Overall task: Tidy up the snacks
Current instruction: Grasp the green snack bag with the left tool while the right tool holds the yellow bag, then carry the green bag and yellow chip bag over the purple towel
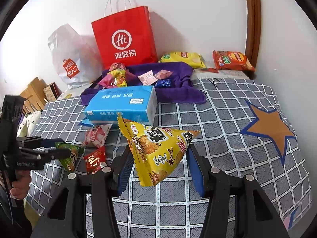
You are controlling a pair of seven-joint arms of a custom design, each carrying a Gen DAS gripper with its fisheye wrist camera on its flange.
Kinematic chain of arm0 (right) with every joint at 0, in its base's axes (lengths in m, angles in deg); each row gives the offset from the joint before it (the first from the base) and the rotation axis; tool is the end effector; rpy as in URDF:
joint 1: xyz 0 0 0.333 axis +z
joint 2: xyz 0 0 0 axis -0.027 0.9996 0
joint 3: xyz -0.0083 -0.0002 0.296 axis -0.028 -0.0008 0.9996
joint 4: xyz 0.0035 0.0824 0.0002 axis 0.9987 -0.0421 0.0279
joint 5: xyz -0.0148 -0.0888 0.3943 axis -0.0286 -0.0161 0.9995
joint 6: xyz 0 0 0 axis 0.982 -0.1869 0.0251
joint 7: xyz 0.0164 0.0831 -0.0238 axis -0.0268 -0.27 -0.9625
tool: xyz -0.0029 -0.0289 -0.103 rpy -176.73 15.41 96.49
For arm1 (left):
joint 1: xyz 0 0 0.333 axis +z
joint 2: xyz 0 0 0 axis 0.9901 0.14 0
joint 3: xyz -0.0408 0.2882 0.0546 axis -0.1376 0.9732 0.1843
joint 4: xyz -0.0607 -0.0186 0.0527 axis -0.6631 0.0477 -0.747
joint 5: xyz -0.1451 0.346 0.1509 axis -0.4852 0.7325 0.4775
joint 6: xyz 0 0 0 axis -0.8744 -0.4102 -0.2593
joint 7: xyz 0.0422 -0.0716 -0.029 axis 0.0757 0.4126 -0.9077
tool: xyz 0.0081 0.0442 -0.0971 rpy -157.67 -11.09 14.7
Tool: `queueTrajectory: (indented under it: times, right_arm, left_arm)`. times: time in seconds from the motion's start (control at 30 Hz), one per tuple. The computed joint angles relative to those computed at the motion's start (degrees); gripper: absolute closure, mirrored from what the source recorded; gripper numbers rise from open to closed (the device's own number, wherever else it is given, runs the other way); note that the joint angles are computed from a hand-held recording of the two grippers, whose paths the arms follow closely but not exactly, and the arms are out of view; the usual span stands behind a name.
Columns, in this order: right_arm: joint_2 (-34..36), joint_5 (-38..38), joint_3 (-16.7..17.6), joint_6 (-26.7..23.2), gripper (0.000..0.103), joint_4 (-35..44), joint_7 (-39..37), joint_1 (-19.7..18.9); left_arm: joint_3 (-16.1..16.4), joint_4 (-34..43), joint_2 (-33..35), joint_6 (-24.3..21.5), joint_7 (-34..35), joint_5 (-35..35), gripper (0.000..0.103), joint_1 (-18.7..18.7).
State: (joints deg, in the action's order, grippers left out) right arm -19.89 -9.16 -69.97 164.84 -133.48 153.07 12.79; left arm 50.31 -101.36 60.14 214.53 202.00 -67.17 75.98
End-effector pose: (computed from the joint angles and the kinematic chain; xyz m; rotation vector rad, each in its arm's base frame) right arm 0.4271 0.2695 0.5312 -1.7384 1.8277 -0.5402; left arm 0.4984 -0.0511 0.5042 -1.6011 2.4337 -0.7894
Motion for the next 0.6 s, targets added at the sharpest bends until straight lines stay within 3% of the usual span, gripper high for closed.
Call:
queueTrajectory:
  times: [0.17, 0.23, 0.33, 0.6]
  right_arm:
    - [0.96, 0.14, 0.01, -0.10, 0.050, 0.52, -0.25, 0.42]
    - [1.16, 0.00, -0.01, -0.21, 0.050, 0.69, -0.28, 0.59]
    - [1.18, -0.20, -0.06, -0.48, 0.050, 0.76, -0.09, 0.69]
    - [1.13, -0.69, -0.14, -0.50, 0.050, 1.25, 0.29, 0.64]
  left_arm:
    - [-1.03, -1.39, 0.95, 1.88, -1.25, 2.44, 0.033, 0.55]
    - [-0.36, -2.40, 0.47, 3.79, 0.09, 0.75, 0.039, 0.02]
    - [0.98, -2.48, -0.22, 3.12, 2.12, -1.80, 0.044, -0.58]
    - [1.57, -1.35, -1.67, 2.93, 1.81, -2.36, 0.046, -0.16]
